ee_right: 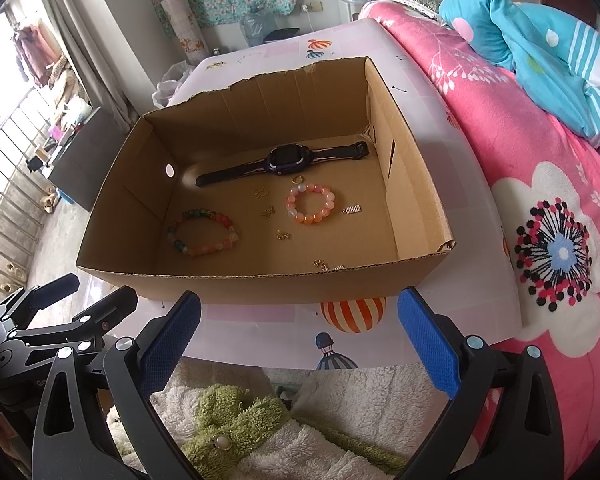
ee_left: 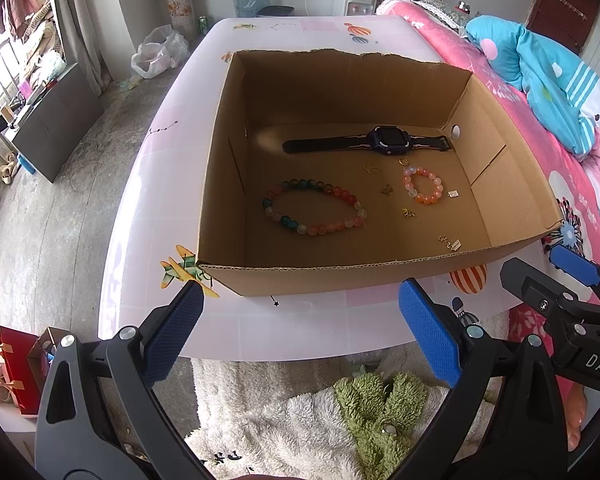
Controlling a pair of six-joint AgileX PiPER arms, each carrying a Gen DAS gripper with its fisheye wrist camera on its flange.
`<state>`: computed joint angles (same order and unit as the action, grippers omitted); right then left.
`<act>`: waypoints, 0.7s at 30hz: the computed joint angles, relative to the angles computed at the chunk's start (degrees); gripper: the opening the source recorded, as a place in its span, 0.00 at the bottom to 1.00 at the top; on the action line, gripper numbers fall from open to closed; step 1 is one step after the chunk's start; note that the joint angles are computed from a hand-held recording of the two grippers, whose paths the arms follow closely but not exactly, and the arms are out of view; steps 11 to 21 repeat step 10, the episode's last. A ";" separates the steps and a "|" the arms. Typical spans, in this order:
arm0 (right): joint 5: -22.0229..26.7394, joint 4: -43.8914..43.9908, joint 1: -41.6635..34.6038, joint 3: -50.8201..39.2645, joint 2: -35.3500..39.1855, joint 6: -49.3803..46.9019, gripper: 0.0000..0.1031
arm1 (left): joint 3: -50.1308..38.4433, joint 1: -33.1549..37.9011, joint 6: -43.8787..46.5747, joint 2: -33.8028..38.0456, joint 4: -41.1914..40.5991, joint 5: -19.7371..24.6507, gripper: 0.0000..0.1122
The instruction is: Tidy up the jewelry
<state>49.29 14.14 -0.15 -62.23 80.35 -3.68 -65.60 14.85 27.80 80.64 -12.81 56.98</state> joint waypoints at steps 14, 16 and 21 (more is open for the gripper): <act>-0.05 0.30 -0.26 0.01 0.04 -0.32 0.93 | -0.08 -0.02 0.10 0.15 0.18 0.19 0.84; -0.05 0.30 -0.26 0.01 0.04 -0.32 0.93 | -0.08 -0.02 0.10 0.15 0.18 0.19 0.84; -0.05 0.30 -0.26 0.01 0.04 -0.32 0.93 | -0.08 -0.02 0.10 0.15 0.18 0.19 0.84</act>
